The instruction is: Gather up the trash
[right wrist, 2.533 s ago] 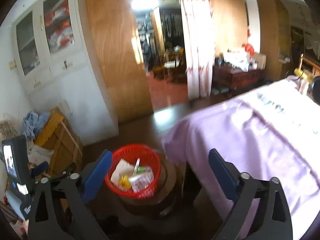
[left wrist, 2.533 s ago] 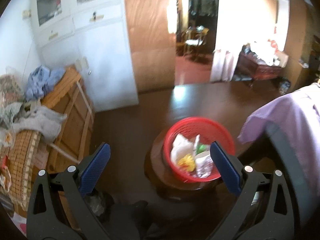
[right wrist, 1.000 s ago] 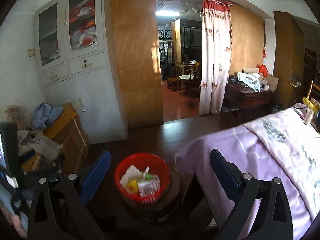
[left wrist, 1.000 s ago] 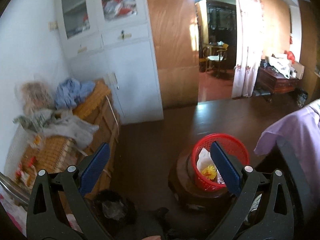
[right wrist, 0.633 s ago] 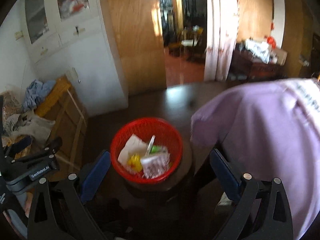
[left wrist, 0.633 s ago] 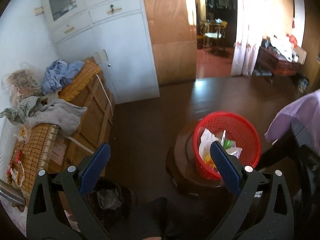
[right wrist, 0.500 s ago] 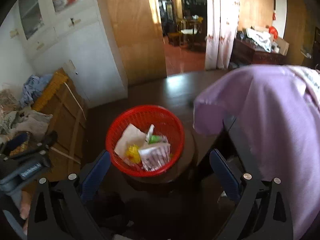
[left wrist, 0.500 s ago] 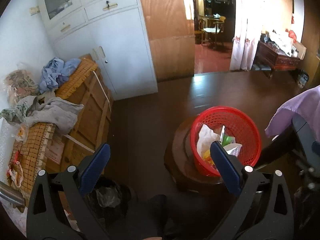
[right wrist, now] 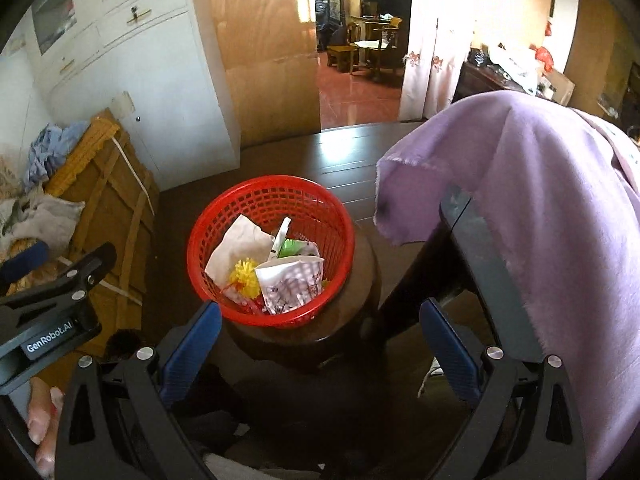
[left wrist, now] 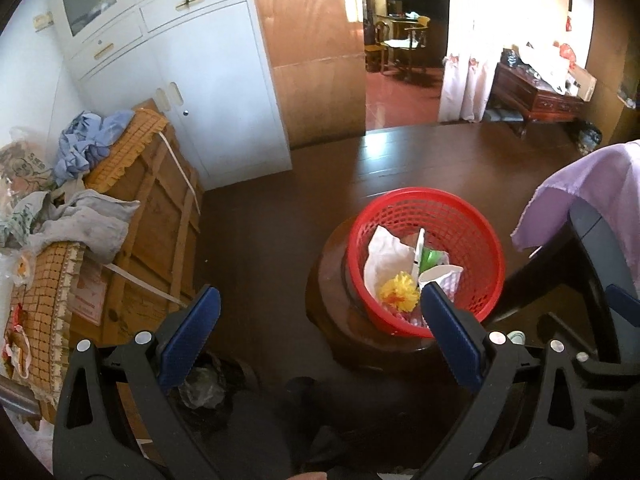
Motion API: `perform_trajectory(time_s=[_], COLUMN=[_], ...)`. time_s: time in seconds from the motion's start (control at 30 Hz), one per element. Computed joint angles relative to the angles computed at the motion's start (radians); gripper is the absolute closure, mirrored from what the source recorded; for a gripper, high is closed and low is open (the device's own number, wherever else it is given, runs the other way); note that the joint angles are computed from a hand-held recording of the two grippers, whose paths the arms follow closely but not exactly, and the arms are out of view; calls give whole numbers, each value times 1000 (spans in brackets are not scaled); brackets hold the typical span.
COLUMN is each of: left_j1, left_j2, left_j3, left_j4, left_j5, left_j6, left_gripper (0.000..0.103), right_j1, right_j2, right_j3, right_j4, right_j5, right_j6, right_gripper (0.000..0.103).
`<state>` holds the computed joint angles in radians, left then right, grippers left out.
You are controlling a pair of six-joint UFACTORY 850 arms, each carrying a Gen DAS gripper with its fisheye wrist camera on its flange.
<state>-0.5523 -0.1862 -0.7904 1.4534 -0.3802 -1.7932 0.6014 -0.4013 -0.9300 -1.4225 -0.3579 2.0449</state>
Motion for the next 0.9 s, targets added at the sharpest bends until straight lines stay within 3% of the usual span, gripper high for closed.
perform_trajectory(time_s=[0.53,0.9], left_j1=[-7,-12], left_j2=[12,26], left_j3=[3,12], left_j4=[-73,-35], left_j5=[72,72], left_j6=[83,48], left_gripper=[7,7], right_j1=[-1,1], right_j2=[28,33], right_j3=[34,38], right_j4=[0,0], right_j5=[-9,-11], right_j6=[4,5], right_gripper=[6,6])
